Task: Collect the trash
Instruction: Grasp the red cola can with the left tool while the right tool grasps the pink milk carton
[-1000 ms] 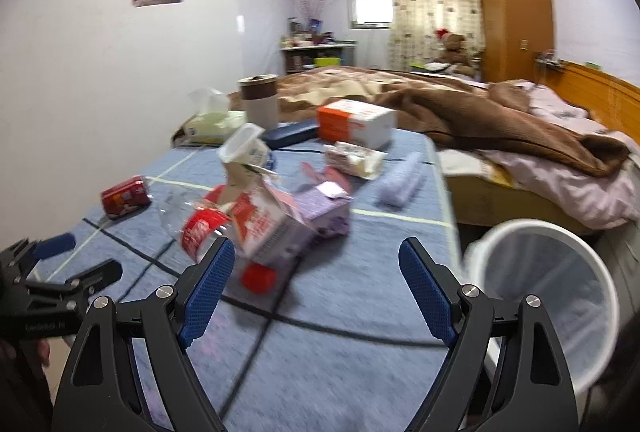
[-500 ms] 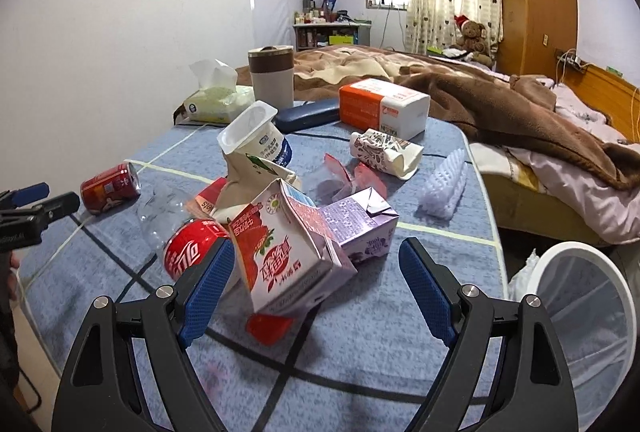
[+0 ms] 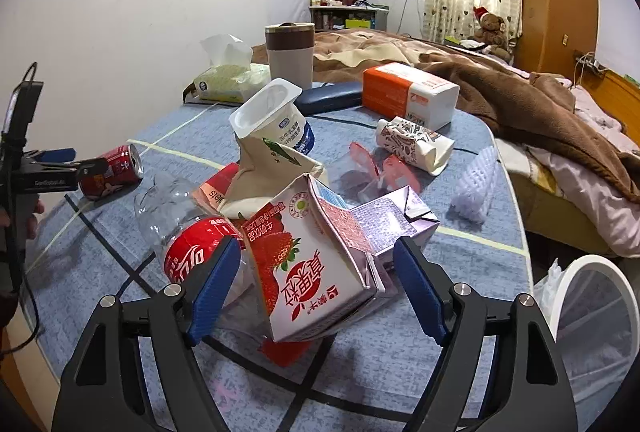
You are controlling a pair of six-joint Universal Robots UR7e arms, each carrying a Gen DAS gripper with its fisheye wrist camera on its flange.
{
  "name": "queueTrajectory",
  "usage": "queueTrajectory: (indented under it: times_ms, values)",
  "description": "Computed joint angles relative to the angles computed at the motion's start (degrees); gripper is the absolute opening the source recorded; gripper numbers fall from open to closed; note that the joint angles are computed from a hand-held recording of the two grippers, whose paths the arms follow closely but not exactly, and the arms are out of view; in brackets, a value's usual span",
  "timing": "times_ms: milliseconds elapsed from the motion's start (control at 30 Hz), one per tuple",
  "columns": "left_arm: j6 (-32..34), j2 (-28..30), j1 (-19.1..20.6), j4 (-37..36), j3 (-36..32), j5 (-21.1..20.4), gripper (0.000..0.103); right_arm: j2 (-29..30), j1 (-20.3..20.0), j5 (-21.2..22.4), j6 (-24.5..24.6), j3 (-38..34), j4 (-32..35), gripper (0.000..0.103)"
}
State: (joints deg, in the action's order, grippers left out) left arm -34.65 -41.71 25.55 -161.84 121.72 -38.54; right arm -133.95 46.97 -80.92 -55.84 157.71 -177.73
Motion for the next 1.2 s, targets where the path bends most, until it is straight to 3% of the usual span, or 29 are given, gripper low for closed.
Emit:
queueTrajectory:
  times_ms: [267, 500, 567, 733, 900, 967, 1200]
  values:
    - [2.26, 1.09, 2.60, 1.08, -1.87, -4.27, 0.098, 1.93, 1.65, -2.96, 1.06, -0.56, -0.48, 0.069]
    - [2.91, 1.79, 3.33, 1.02, -2.39, -7.06, 0.079, -0.05, -0.26, -1.91, 0.12, 0.06, 1.27, 0.042]
    - [2.93, 1.82, 3.46, 0.75, -2.42, -7.53, 0.073, -0.81, -1.37, -0.94, 0.00, 0.24, 2.06, 0.042]
    - [3.83, 1.88, 3.39, 0.07, -2.43, -8.42, 0.069, -1.63, -2.15, 0.21, -0.09, 0.40, 2.91, 0.042]
    - [7.40, 1.84, 3.87, -3.08, -2.55, -11.30, 0.073, -2.23, -2.89, 0.92, -0.20, 0.54, 3.22, 0.042]
    - [9.47, 2.13, 3.72, -3.78, -2.91, -10.95, 0.085, -2.32, -2.93, 0.81, -0.33, 0.41, 3.40, 0.042]
    - [10.48, 3.48, 5.95, -2.87, -6.25, -13.42, 0.086, -1.15, -2.23, 0.03, 0.16, 0.26, 2.23, 0.042]
